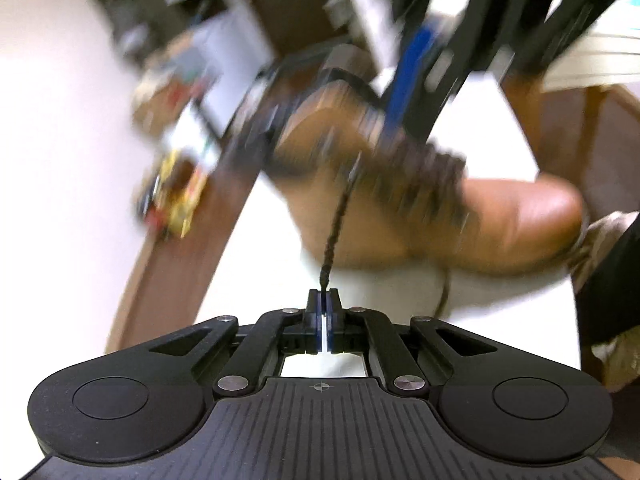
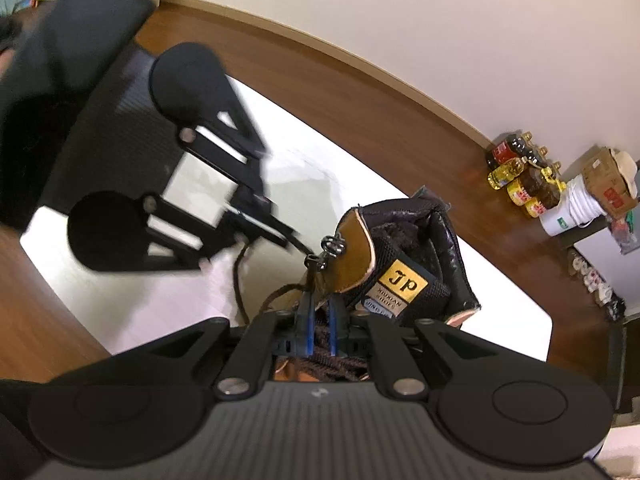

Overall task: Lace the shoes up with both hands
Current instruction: 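Pull the lace strand with the left gripper while the right gripper holds the other end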

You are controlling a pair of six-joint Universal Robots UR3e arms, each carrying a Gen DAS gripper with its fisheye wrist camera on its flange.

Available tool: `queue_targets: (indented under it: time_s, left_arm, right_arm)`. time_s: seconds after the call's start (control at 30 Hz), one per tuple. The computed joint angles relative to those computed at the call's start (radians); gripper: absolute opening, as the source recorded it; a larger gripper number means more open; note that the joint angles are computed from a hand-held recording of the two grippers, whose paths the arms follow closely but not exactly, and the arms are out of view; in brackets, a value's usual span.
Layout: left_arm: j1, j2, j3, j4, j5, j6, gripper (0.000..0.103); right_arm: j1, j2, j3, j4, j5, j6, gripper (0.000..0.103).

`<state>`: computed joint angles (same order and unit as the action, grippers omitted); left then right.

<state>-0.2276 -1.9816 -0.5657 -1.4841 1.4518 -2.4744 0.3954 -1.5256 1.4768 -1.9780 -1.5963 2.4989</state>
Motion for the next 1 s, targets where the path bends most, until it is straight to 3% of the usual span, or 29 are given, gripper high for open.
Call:
queue_targets:
  time_s: [0.17,0.37,0.53,0.7,1.0]
  left_arm:
    - [0.031,0.079,-0.075,-0.189,0.147,-0.062,0.002]
    - [0.013,0.081,-0.082,-0.263,0.184,-0.062,0.002]
    - [0.020,0.077,-0.104,-0.211,0.177,-0.095,0.002]
    - [0.076,0.099,-0.124,-0.191,0.127,-0.110,0.002]
    - [0.120,0.138,-0.223,-0.067,0.084,-0.172,0.002]
  right_arm:
    - [-0.030,-0.051,0.045,0.041,-0.001,0.014,0.008]
    - [-0.043,-0.073,0.071,0.076,0.039,0.063,0.008]
    - [-0.010,-0.054,0.088,0.021,0.098,0.065,0.013]
    - [0.084,0.077,0.091,-0.116,0.093,0.059,0.015]
    - [0.147,0.301,0.175,-0.463,0.003,0.349,0.015]
